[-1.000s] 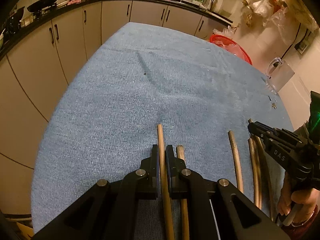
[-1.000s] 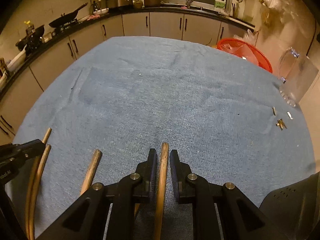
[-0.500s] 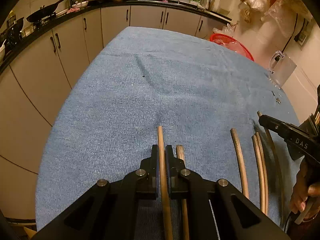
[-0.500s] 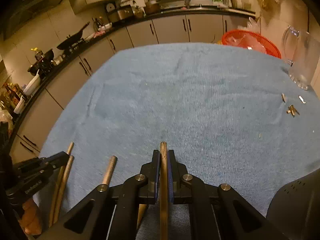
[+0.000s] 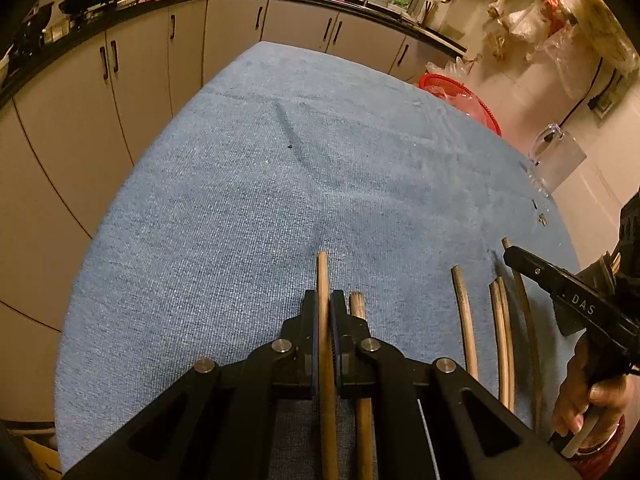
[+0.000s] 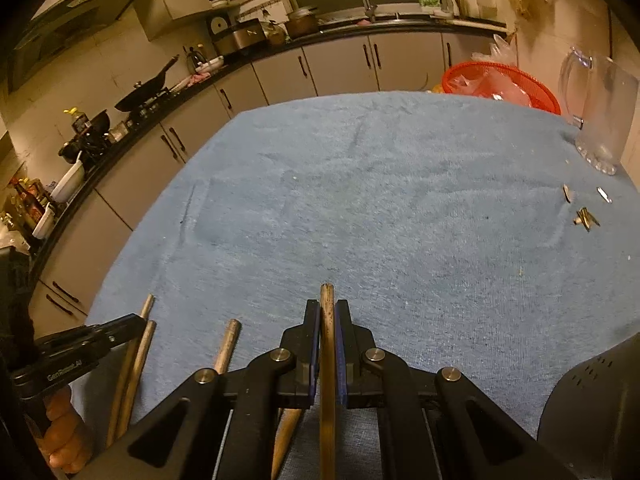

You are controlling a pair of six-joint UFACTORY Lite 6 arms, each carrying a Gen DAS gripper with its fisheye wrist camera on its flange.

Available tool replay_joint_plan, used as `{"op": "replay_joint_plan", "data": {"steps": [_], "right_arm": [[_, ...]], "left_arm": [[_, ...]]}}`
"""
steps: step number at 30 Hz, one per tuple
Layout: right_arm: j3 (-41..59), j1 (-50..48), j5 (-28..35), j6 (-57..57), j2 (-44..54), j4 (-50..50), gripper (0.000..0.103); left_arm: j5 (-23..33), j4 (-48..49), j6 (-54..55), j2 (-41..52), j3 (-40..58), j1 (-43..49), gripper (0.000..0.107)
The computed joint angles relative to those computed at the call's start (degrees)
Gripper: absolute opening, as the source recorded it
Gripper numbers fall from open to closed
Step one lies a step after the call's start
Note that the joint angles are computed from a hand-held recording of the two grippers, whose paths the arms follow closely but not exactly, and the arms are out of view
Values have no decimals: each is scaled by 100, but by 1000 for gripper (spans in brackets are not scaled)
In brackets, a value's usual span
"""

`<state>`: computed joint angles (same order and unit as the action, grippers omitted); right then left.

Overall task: Organize utensils
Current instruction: 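Close the left gripper on a chopstick while the right gripper grasps another, then lift both held chopsticks upright and carry both grippers over the black cup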

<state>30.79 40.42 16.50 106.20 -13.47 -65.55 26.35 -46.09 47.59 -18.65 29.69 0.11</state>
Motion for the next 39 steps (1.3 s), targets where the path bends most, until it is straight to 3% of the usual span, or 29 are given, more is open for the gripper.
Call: {"op": "replay_joint_plan", "data": {"steps": [4,10,14,20,27,33,39], "right_arm": [[80,-150,-100,-552,232,512,7],[220,-26,109,-519,450,406,10],[150,-47,-14,-250,347,159,8],[39,359,492,66,-495,-8,7],[72,1969,2489,568,-1881,-123,7],[383,3800,4541,891,-2290,-77,7],[777,5591,6391,1428,-2113,-87,7]], "left_arm": [[-216,429,-454,-140,-88,-246,6],[-532,1001,-1130,-161,-108,-609,6],[-404,566,-650,-206,-151,-380,6],[-74,36,-123,-794,-218,43,6],[982,786,-1215,-2187,-111,331,6],[1912,1325,-2123,-3443,218,274,6],[2084,2354,-3557,-4032,547,-691,6]]}}
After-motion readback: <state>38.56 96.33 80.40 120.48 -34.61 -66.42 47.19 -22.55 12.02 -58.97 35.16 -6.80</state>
